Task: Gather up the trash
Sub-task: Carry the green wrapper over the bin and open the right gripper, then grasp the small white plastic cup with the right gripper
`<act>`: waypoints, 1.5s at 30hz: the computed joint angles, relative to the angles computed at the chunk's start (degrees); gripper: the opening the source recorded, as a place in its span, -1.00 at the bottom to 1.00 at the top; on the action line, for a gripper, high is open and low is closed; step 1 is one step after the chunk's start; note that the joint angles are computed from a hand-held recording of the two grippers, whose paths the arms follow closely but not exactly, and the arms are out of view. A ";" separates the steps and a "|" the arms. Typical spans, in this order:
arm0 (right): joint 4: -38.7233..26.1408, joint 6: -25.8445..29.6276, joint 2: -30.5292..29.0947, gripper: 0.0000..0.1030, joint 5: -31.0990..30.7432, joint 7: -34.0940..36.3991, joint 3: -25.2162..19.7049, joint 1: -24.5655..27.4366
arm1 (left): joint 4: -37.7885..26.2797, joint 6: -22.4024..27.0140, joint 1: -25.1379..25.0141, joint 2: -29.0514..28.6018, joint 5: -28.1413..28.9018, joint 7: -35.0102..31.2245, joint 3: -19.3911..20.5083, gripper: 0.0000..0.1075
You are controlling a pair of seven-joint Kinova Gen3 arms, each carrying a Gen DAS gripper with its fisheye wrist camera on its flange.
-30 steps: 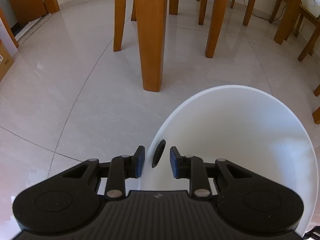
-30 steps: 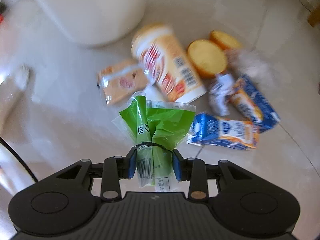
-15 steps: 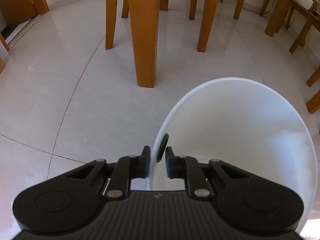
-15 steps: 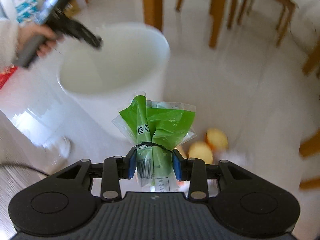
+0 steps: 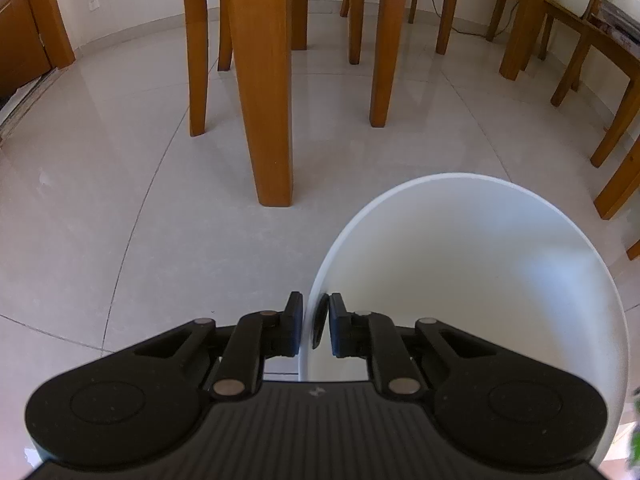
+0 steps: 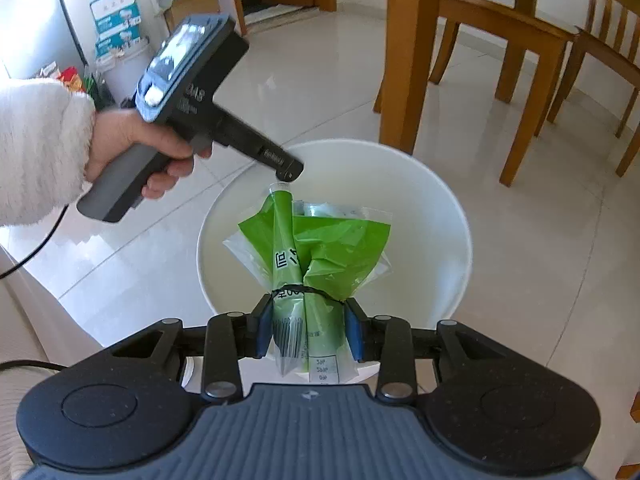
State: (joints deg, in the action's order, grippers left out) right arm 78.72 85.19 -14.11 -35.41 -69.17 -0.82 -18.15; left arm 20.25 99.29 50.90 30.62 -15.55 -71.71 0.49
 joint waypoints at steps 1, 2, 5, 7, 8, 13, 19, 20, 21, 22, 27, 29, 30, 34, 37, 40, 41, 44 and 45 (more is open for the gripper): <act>-0.75 0.39 0.48 -0.20 0.27 -0.83 -0.40 -0.03 | -0.09 0.05 -0.24 0.02 0.23 0.07 0.11 -0.79; -1.04 0.54 0.85 -0.20 0.79 -1.59 -0.92 -0.03 | -0.22 0.19 -0.43 0.09 0.44 0.14 0.18 -0.79; -2.39 1.85 1.59 -0.20 1.95 -2.78 -1.09 0.24 | -1.80 1.50 -1.05 0.87 1.37 0.53 0.36 -0.79; -2.76 1.40 2.46 -0.20 2.60 -4.06 -1.92 0.30 | -2.87 2.46 -1.55 1.41 2.12 0.81 0.43 -0.79; -3.04 0.99 3.00 -0.18 2.77 -4.74 -2.38 0.22 | -2.99 2.72 -1.71 1.47 2.48 1.02 0.40 -0.79; -3.72 -0.86 4.09 0.29 4.25 -7.78 -3.66 0.16 | -3.81 3.44 -2.14 1.74 3.63 2.15 0.24 -0.80; 0.22 -1.15 1.05 0.56 1.55 -3.89 0.58 1.64 | -2.23 3.02 -2.09 1.02 3.78 1.80 0.12 -0.81; 1.11 -1.23 0.22 0.57 1.82 -3.23 1.13 2.04 | -1.84 2.71 -2.15 0.87 3.78 1.91 0.20 -0.81; 2.29 -1.21 -0.68 0.57 1.71 -1.96 2.14 2.36 | -1.87 2.72 -2.17 0.90 3.77 2.12 0.26 -0.81; 3.23 -1.08 -1.36 0.57 1.78 -1.17 2.94 2.73 | -2.04 2.75 -2.18 1.03 3.73 2.22 0.30 -0.81; 10.70 -1.91 -5.69 0.57 3.50 3.87 6.12 4.37 | -0.92 1.81 -2.00 0.61 3.34 2.76 0.40 -0.81; 14.03 -2.47 -6.90 0.57 5.90 4.77 5.33 4.98 | -1.20 2.06 -2.04 0.72 3.31 3.18 0.45 -0.81; 16.31 -3.38 -7.78 0.57 7.24 4.83 4.52 5.36 | -1.40 2.16 -2.00 0.82 3.25 3.35 0.42 -0.81; 24.87 -6.69 -10.01 0.53 10.77 2.68 0.86 6.02 | -3.78 3.76 -1.43 1.99 2.72 3.29 0.01 -0.80; 30.28 -9.04 -10.57 0.45 11.63 -2.03 -1.60 6.23 | -3.42 3.55 -1.41 1.78 2.92 3.27 -0.19 -0.80; 35.58 -12.01 -10.65 0.38 10.85 -6.72 -2.01 6.53 | -3.72 3.70 -0.96 2.02 2.46 3.27 -0.52 -0.80; 37.10 -13.44 -10.53 0.37 10.85 -8.75 -2.77 6.58 | -3.78 3.72 -0.77 2.07 2.28 3.27 -0.64 -0.80; 40.73 -17.40 -9.81 0.36 11.58 -15.23 -5.72 6.75 | -2.86 3.11 -0.52 1.71 2.06 3.42 -0.77 -0.80; 41.93 -18.50 -9.14 0.36 11.25 -16.62 -5.50 6.53 | -1.67 2.34 -0.62 1.16 2.16 3.78 -0.68 -0.80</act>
State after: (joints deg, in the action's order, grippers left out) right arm 120.65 66.69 -23.25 -24.16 -85.79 -6.32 -11.62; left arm 18.58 101.63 50.29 31.78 -13.38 -67.93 -0.18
